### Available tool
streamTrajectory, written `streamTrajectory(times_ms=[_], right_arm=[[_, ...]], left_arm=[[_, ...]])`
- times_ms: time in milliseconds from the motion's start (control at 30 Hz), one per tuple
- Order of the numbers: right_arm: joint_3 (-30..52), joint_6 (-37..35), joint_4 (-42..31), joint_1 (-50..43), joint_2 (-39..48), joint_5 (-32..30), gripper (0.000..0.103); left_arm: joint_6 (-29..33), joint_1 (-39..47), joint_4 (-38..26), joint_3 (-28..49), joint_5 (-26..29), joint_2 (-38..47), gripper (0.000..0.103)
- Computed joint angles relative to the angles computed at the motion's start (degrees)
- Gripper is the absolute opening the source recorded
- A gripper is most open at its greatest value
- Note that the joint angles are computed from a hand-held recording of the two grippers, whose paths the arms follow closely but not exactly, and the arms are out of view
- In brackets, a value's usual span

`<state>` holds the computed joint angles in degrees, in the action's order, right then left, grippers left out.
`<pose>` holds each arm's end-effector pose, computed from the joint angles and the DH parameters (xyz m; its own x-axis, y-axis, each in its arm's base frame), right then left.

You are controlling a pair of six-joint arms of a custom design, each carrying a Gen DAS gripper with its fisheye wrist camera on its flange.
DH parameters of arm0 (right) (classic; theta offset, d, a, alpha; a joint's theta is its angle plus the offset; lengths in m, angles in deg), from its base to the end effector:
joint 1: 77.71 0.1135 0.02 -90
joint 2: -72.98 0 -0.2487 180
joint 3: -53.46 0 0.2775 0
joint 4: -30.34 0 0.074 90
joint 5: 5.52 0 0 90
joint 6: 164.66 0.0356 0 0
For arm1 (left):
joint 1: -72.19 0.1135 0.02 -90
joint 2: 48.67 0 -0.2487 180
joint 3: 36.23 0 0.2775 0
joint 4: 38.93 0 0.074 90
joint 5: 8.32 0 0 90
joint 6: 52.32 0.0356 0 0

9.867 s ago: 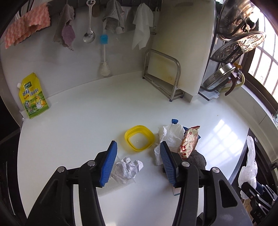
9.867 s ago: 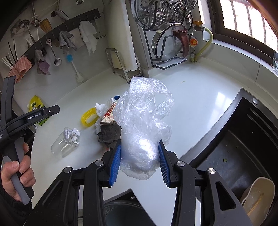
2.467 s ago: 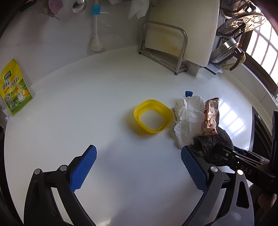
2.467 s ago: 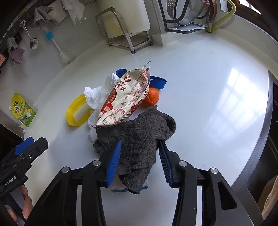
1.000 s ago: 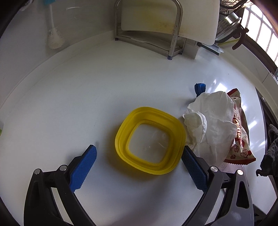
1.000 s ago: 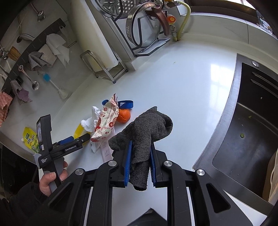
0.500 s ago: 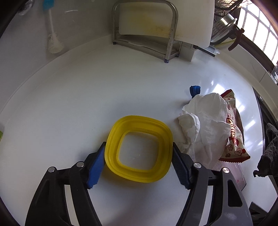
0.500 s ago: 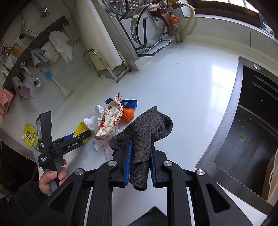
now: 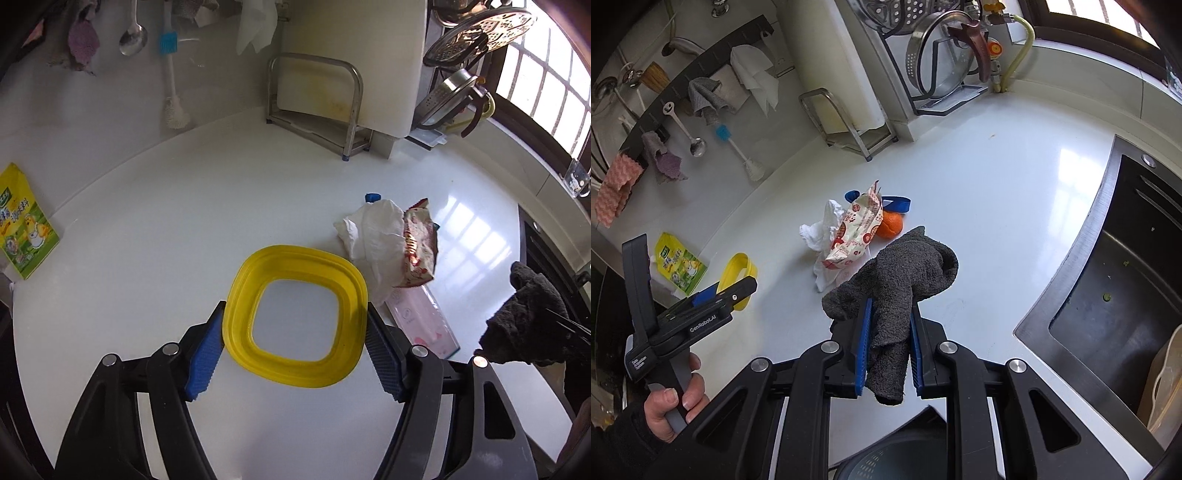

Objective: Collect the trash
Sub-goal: 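Grasp the yellow lid with the left tool while the right tool carries the cloth to the bin, then open both tools to drop the cloth and lid into the bin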

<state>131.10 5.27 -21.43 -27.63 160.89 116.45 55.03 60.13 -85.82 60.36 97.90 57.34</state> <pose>0.2280 0.2432 0.2205 -0.5829 0.6050 -0.5424 0.4722 0.7955 0.3799 0.4110 -0.0980 0.2171 -0.6717 0.4363 -0.5988 0.5788 0.8135 -0.0564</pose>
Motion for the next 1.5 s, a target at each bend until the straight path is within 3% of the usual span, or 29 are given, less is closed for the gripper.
streamTrajectory(times_ms=[500, 933, 1067, 1167, 1500], right_arm=[[-5.80, -3.03, -2.55, 11.77, -8.96, -2.08, 0.018], [-11.09, 3.47, -5.78, 26.97, -10.59, -2.02, 0.018], [-10.98, 4.88, -6.35, 30.56, -8.55, -1.26, 0.018], [-11.06, 6.57, -6.29, 32.57, -6.97, -1.88, 0.018], [-11.34, 8.64, -1.26, 33.65, -0.19, -6.30, 0.018]], left_arm=[[-11.25, -4.30, -7.12, -29.70, -7.37, -37.24, 0.069], [-30.04, -20.67, -21.24, -46.22, -20.80, -63.69, 0.069], [-35.71, -25.08, -25.34, -49.70, -23.98, -68.48, 0.069], [-38.04, -26.12, -27.30, -51.48, -23.37, -69.85, 0.069], [-35.77, -25.85, -23.93, -56.33, -21.15, -69.03, 0.069]])
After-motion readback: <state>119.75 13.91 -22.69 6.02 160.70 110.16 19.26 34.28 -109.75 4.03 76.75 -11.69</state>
